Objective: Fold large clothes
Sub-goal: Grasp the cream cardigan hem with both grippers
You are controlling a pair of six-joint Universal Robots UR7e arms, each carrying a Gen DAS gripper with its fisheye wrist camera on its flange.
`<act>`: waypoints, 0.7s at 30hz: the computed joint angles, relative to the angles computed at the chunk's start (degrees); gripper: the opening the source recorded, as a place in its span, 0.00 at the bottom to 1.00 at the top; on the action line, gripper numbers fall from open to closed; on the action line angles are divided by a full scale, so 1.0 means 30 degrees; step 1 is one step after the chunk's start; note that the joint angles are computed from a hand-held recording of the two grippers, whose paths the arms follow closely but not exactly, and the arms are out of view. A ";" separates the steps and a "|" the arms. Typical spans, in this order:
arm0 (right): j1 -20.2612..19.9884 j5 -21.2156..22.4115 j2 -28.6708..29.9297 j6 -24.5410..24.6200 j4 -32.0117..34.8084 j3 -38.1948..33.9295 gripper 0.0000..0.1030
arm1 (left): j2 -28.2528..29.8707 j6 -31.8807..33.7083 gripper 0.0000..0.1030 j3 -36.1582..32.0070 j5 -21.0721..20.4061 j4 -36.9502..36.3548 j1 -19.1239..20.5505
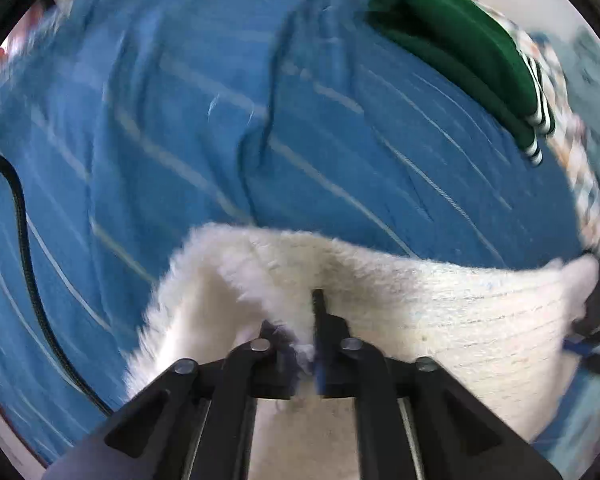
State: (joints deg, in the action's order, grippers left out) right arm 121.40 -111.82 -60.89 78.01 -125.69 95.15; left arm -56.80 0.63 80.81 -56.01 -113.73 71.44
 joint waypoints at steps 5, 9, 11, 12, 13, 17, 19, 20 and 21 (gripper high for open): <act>0.0347 -0.1189 0.0185 -0.2031 0.0626 -0.1014 0.38 | -0.0111 0.0269 0.03 -0.0694 -0.0118 -0.0541 0.0156; -0.0042 -0.2647 0.0843 -0.2835 0.2309 -0.1794 0.07 | 0.0208 0.0383 0.03 -0.0628 0.0162 -0.0447 0.0314; -0.0759 -0.3266 0.1574 -0.1952 0.5410 -0.2730 0.00 | 0.0707 -0.0046 0.07 -0.1052 -0.0157 -0.0043 0.0394; -0.1070 -0.3378 0.1688 -0.1442 0.5955 -0.2830 0.00 | 0.0822 -0.0316 0.09 -0.1256 -0.0445 0.0228 0.0484; -0.1312 -0.3233 0.1762 -0.1376 0.6212 -0.2926 0.00 | 0.0950 -0.0401 0.11 -0.1478 -0.0536 0.0578 0.0547; -0.2123 -0.2134 0.1622 -0.1384 0.7113 -0.3490 0.00 | 0.1229 -0.1469 0.12 -0.2831 -0.1099 0.3006 0.0631; -0.2125 -0.1330 0.0387 -0.1606 0.5053 -0.2135 0.03 | 0.1210 -0.1866 0.17 -0.3219 -0.0516 0.3316 0.0300; -0.1961 -0.1080 -0.0411 -0.1789 0.3590 -0.1189 0.06 | 0.1063 -0.1788 0.30 -0.3262 0.0161 0.3141 0.0084; -0.1737 -0.1056 -0.1028 -0.1710 0.2718 -0.0518 0.18 | 0.0826 -0.1676 0.41 -0.3044 0.0848 0.2838 -0.0247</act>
State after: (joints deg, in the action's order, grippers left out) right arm 116.19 -114.99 -63.97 72.88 -117.53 93.60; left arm -54.32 -4.40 71.68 -53.47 -105.21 70.70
